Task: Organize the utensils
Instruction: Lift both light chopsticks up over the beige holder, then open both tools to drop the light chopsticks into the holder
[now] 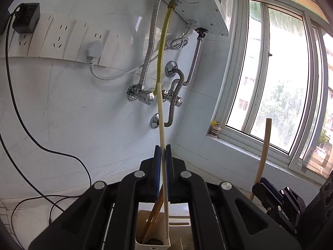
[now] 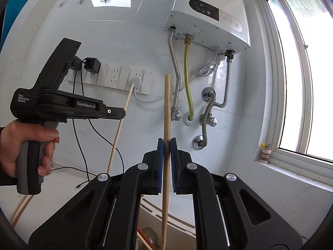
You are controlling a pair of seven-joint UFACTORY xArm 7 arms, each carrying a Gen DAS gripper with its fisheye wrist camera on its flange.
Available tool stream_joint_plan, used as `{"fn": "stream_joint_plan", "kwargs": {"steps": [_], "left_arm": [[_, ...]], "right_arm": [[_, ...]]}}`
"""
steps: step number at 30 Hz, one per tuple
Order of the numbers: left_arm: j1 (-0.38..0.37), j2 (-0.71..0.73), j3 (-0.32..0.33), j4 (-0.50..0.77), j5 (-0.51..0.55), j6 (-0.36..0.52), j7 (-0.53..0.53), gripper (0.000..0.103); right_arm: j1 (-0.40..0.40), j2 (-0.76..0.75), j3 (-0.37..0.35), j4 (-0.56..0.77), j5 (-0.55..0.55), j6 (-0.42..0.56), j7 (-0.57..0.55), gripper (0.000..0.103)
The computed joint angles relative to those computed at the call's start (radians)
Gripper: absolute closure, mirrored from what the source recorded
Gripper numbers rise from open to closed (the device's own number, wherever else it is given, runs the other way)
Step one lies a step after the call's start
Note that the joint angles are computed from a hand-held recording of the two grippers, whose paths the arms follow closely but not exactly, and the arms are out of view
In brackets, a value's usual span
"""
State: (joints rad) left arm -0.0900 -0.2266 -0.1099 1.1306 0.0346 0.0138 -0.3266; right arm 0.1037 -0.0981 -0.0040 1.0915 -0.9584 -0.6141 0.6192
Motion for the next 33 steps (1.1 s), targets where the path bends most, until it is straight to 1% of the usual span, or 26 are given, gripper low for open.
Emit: {"fn": "stream_joint_plan", "kwargs": {"steps": [1, 4, 5, 8, 10, 12, 13, 18, 21, 23, 26, 29, 30, 31, 32, 33], "left_arm": [[0.035, 0.005, -0.03, -0.004, 0.026, -0.009, -0.029, 0.099], [0.082, 0.02, -0.067, -0.013, 0.071, -0.021, -0.081, 0.099], [0.078, 0.025, -0.063, -0.015, 0.073, -0.019, -0.085, 0.099], [0.074, 0.034, -0.057, -0.024, 0.087, -0.02, -0.1, 0.099], [0.105, 0.038, -0.081, -0.029, 0.123, -0.026, -0.134, 0.099], [0.098, 0.045, -0.074, -0.031, 0.125, -0.031, -0.144, 0.099], [0.121, 0.047, -0.091, -0.034, 0.146, -0.036, -0.169, 0.099], [0.144, 0.056, -0.106, -0.043, 0.184, -0.04, -0.232, 0.099], [0.136, 0.055, -0.097, -0.053, 0.185, -0.043, -0.255, 0.099], [0.18, 0.047, -0.131, -0.062, 0.221, -0.044, -0.301, 0.099], [0.198, 0.037, -0.142, -0.076, 0.246, -0.036, -0.331, 0.099], [0.196, 0.029, -0.139, -0.087, 0.261, -0.017, -0.341, 0.099], [0.172, 0.028, -0.121, -0.091, 0.248, -0.008, -0.326, 0.098], [0.18, 0.023, -0.131, -0.09, 0.264, 0.02, -0.341, 0.085], [0.231, 0.01, -0.175, -0.09, 0.317, 0.052, -0.398, 0.069], [0.291, -0.01, -0.223, -0.106, 0.374, 0.046, -0.47, 0.026]], "right_arm": [[-0.002, 0.013, -0.003, 0.006, -0.003, -0.009, 0.0, 0.097], [-0.012, 0.041, 0.003, 0.007, 0.027, -0.027, -0.023, 0.097], [-0.015, 0.049, 0.007, 0.004, 0.047, -0.033, -0.042, 0.097], [-0.025, 0.07, 0.013, 0.008, 0.046, -0.037, -0.05, 0.097], [-0.031, 0.076, 0.016, 0.004, 0.044, -0.036, -0.054, 0.097], [-0.036, 0.077, 0.019, -0.004, 0.043, -0.034, -0.062, 0.097], [-0.038, 0.076, 0.019, -0.01, 0.045, -0.032, -0.068, 0.097], [-0.053, 0.085, 0.014, -0.01, 0.007, -0.018, -0.044, 0.097], [-0.061, 0.09, 0.014, -0.006, -0.017, -0.017, -0.028, 0.097], [-0.063, 0.091, 0.016, -0.009, -0.019, -0.008, -0.027, 0.097], [-0.064, 0.091, 0.018, -0.018, -0.003, -0.007, -0.035, 0.097], [-0.065, 0.095, 0.019, -0.023, 0.0, -0.007, -0.039, 0.097], [-0.065, 0.096, 0.019, -0.026, 0.001, -0.007, -0.041, 0.097], [-0.067, 0.098, 0.018, -0.024, -0.015, -0.003, -0.027, 0.097], [-0.071, 0.103, 0.015, -0.011, -0.061, 0.003, 0.023, 0.096], [-0.075, 0.102, 0.014, -0.009, -0.08, 0.011, 0.048, 0.09]]}}
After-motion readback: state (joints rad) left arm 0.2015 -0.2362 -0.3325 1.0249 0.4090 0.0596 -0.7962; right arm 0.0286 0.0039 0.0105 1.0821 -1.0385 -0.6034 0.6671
